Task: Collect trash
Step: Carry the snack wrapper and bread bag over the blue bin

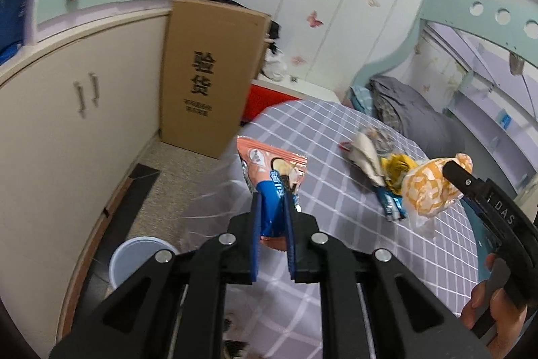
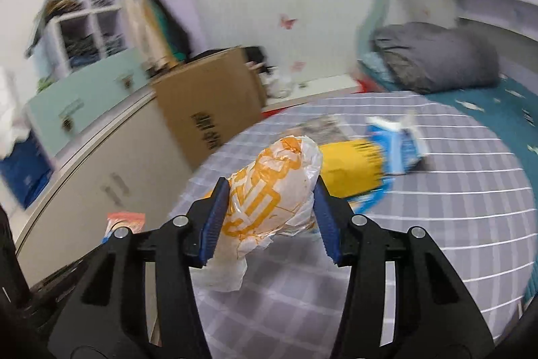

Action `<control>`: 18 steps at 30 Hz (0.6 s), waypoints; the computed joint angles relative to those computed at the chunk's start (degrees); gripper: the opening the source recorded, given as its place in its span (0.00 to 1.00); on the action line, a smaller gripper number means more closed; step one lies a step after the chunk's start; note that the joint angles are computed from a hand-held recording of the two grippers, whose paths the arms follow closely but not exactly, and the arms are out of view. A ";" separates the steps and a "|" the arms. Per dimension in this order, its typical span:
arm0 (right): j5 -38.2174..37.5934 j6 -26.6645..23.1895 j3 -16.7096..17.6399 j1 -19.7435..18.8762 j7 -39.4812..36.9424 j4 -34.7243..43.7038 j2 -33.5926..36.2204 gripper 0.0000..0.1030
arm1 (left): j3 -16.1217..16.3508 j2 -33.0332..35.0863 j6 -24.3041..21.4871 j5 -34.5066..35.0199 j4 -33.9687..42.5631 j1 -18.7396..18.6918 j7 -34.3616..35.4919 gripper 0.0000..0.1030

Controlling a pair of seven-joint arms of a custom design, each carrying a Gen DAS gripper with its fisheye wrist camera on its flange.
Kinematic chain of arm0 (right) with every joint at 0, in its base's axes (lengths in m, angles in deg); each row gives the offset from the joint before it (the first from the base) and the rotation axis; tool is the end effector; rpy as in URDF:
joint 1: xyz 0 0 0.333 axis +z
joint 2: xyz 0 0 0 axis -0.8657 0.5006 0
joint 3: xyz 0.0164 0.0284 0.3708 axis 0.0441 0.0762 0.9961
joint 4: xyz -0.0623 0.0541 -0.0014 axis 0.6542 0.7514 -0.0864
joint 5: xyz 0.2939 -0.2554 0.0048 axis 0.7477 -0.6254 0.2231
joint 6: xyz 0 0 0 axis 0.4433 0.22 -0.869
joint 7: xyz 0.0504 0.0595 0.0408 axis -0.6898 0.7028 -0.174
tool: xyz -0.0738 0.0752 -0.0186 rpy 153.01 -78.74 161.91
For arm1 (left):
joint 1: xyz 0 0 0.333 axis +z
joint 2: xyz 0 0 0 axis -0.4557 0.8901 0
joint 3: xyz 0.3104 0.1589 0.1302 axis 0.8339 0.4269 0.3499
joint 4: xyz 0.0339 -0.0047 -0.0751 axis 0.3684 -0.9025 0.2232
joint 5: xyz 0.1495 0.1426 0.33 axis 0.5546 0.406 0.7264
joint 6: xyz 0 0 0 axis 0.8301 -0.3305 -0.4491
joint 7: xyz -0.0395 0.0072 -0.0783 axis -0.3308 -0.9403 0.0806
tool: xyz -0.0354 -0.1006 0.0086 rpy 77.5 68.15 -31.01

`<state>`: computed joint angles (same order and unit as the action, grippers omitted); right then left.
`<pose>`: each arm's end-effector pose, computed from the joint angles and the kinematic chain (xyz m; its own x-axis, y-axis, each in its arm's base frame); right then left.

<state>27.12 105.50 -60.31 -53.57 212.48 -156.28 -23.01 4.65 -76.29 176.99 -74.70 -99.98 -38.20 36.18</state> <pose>0.3500 0.1904 0.9771 -0.3467 -0.8962 -0.2767 -0.3700 0.4017 -0.8377 0.4523 -0.1932 0.9446 -0.3682 -0.8825 0.2926 -0.6688 0.0328 -0.7427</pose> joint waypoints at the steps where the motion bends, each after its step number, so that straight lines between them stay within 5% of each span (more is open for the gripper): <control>1: 0.03 0.10 0.94 0.53 -0.53 1.32 1.53 0.48 | 0.65 -0.80 0.05 -0.41 -0.87 0.45 0.27 0.11; 10: -2.92 -1.57 4.13 11.16 -6.77 15.36 17.14 0.48 | 5.87 -4.84 -0.40 -0.09 -7.18 5.41 1.20 0.11; 18: -2.89 -5.77 2.36 20.96 -13.70 28.33 30.43 0.49 | 7.52 -5.16 0.04 5.66 -11.46 10.06 -1.32 0.11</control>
